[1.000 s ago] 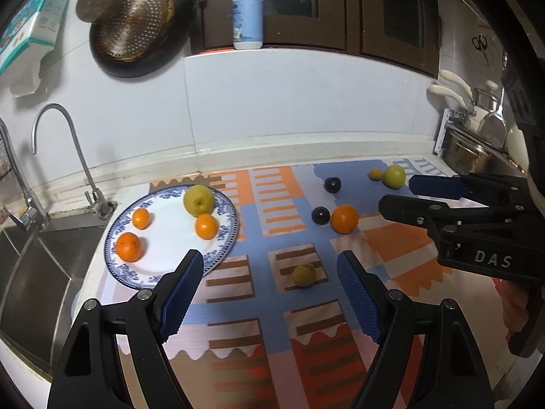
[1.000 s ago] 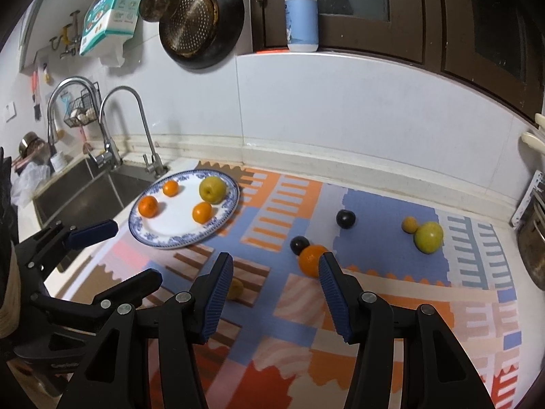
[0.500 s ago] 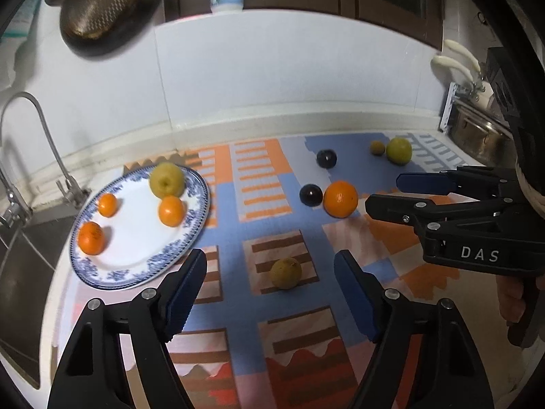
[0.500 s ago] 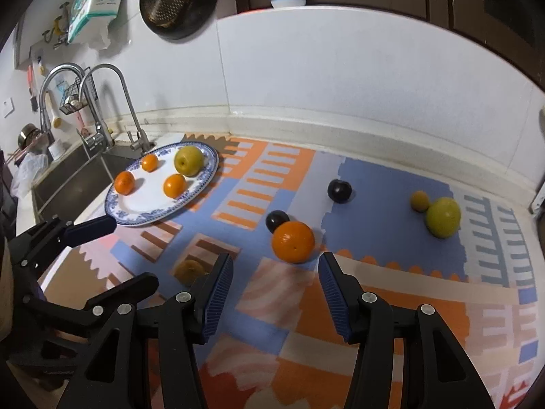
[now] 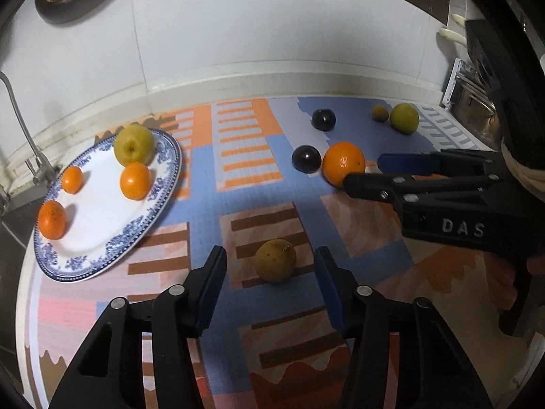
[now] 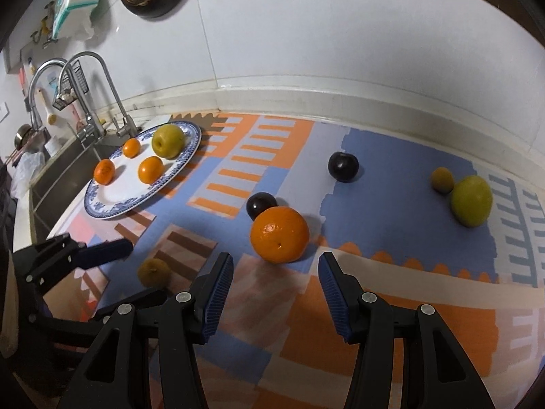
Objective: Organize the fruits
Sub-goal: 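Close the left gripper on the brown round fruit while the right closes on an orange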
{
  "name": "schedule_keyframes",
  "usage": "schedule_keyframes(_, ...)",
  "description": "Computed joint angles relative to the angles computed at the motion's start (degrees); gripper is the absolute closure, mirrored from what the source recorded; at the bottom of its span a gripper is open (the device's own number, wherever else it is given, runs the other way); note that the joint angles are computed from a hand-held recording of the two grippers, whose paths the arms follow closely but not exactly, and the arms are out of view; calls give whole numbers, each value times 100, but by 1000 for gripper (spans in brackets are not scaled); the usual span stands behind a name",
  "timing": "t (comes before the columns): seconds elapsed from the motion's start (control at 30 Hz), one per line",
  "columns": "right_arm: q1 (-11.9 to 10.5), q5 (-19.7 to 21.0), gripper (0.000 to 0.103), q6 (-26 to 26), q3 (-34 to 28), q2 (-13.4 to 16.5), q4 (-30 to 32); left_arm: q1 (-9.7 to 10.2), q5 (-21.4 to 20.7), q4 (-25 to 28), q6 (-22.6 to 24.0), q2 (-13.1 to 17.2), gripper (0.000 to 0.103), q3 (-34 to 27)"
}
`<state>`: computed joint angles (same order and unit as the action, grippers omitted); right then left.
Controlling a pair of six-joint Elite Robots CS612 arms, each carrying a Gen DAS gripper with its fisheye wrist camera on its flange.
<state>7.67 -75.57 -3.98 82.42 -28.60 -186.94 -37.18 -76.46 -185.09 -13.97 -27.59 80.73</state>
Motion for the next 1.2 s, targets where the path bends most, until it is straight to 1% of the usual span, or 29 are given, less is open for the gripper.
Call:
schedule_keyframes(0.1,13,-42,50,-18,-110,53,57,30,-148,90,-28,24,63,-50)
schedule_keyframes(0.17,19,-46,50,-25,-188,86,141,41,-201,113,-35,36,65,-71)
schedule_keyframes(0.27,26,-46,50,-43,-256,119,192,55,-281,151,-38,47,75,-101)
schedule_keyframes(0.3,31,-67,50,-56,-274,130,197,55,-287,163,-39,47,76,-108)
schedule_keyframes(0.37,33,-68,53,-57,-309,150,222,60,-327,156,-41,52,76,-120)
schedule_keyframes(0.4,35,-68,57,-60,-325,157,236,65,-357,157,-46,55,77,-127)
schedule_keyframes(0.5,40,-49,60,-87,-356,174,262,67,-352,82,-31,52,77,-126)
schedule_keyframes(0.6,51,-82,61,-110,-343,175,212,67,-296,-38,-32,34,77,-100)
schedule_keyframes(0.83,39,5,61,-45,-211,119,48,71,-219,-308,-27,-31,77,7)
schedule_keyframes(1.2,91,28,61,134,150,-113,-436,49,-53,-862,-45,-210,77,362)
